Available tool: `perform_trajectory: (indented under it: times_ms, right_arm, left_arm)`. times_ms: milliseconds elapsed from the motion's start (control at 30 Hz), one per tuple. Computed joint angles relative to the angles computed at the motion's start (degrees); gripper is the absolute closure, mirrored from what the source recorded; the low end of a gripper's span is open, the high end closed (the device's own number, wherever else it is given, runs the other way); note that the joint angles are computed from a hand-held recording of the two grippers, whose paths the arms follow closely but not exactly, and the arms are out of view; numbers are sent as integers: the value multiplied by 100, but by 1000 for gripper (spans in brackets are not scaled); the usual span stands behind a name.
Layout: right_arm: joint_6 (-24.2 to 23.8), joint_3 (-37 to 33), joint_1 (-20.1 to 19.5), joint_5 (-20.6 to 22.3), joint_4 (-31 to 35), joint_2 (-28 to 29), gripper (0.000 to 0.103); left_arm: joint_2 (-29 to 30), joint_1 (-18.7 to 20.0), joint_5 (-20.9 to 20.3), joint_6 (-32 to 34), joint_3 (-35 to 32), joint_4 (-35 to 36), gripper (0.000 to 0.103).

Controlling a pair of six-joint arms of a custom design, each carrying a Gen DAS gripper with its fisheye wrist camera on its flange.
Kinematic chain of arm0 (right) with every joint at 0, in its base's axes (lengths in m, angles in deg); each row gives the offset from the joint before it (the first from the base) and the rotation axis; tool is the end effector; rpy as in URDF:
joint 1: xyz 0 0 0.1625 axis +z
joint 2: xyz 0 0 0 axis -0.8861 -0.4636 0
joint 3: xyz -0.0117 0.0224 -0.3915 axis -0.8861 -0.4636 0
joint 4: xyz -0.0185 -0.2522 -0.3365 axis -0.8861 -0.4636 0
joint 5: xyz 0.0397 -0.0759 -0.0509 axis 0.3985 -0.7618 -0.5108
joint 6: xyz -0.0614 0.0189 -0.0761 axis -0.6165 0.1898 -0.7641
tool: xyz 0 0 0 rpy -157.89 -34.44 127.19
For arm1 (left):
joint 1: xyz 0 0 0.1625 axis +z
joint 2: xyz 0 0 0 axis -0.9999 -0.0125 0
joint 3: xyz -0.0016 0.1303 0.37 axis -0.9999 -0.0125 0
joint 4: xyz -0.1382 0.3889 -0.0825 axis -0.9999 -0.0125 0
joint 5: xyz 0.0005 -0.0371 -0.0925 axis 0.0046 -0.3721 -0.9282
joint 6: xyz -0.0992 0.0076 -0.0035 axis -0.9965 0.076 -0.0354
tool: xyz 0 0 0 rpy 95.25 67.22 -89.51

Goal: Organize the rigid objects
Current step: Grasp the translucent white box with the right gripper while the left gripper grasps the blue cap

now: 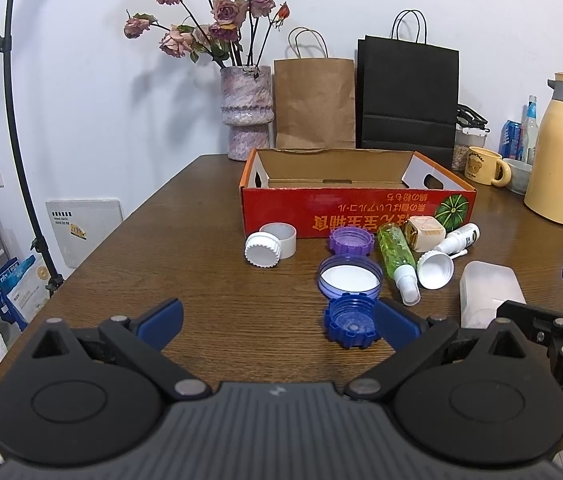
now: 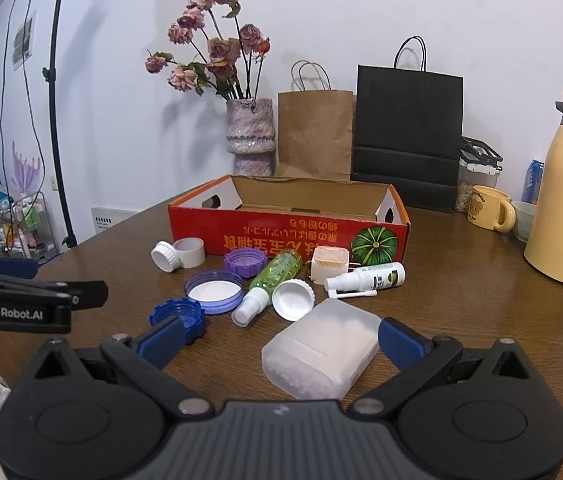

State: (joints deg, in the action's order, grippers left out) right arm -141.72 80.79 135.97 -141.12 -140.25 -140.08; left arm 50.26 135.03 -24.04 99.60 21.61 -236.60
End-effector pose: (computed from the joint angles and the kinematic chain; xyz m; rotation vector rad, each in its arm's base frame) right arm -0.0084 -0.5710 0.1366 1.0631 -2.2983 1.0884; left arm -0.1833 -0.5144 -0.0377 0.2630 1.9398 -1.2613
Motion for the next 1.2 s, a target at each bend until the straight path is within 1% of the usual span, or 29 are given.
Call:
perform_trajectory:
  times_ms: [467, 700, 1200]
  right_arm:
    - [45, -444, 17, -321, 166, 344, 0]
    - [78, -761, 73, -587, 294, 579, 0]
    - [122, -1251, 174, -903, 543, 921, 0]
  left_arm:
    - [77, 343, -233, -172, -323, 499, 0]
    - [103, 525, -371, -355, -483, 877, 0]
    - [218, 756, -630, -520, -860, 1511, 0]
